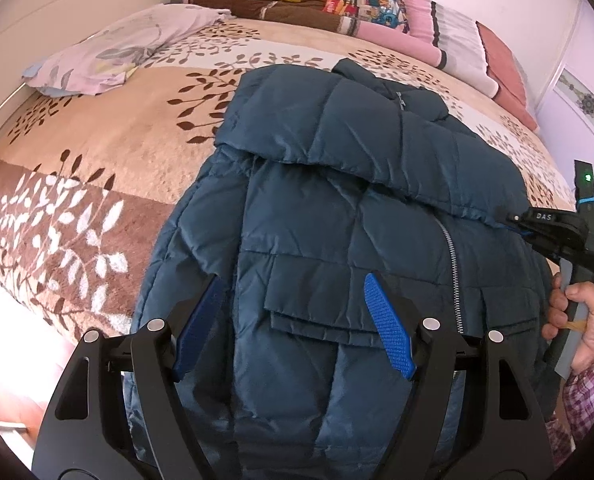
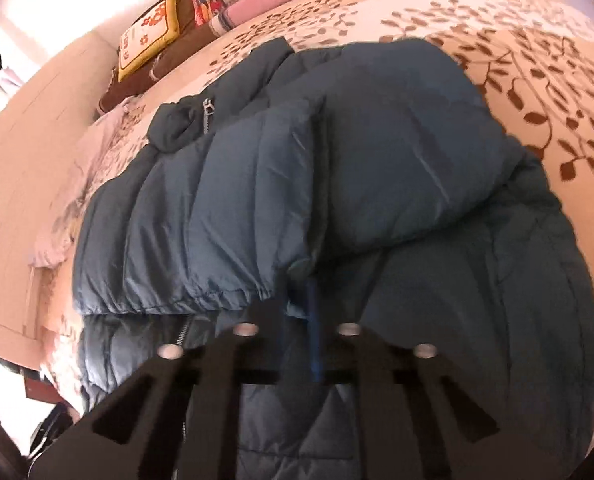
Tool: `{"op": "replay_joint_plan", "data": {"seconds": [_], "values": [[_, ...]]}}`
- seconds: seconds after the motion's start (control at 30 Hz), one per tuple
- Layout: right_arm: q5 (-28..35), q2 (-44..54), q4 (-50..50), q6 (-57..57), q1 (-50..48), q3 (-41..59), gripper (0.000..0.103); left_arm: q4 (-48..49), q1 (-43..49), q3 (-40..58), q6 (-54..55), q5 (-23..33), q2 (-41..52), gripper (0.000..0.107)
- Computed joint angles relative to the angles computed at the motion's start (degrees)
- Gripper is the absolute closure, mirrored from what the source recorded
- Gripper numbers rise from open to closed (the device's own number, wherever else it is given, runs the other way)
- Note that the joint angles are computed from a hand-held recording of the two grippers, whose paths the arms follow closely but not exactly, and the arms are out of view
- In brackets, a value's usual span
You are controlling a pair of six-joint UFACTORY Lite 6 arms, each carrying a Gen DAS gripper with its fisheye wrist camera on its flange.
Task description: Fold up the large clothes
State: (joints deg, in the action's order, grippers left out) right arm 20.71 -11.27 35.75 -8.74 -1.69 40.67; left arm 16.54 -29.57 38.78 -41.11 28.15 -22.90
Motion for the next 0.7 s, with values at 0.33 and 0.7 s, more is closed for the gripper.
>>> {"op": "replay_joint_plan", "data": {"seconds": [0.33, 0.7], "values": [[2.8, 3.0, 2.0, -4.8, -3.2, 1.9, 0.095, -0.5, 1.7, -1.0, -0.3, -0.4, 0.6, 0.034], [5.9, -10.1, -13.1, 5.9, -1.2, -2.5, 0.046, 7.3, -0.8, -2.5, -7.9, 2.9, -1.3, 0.034]]}}
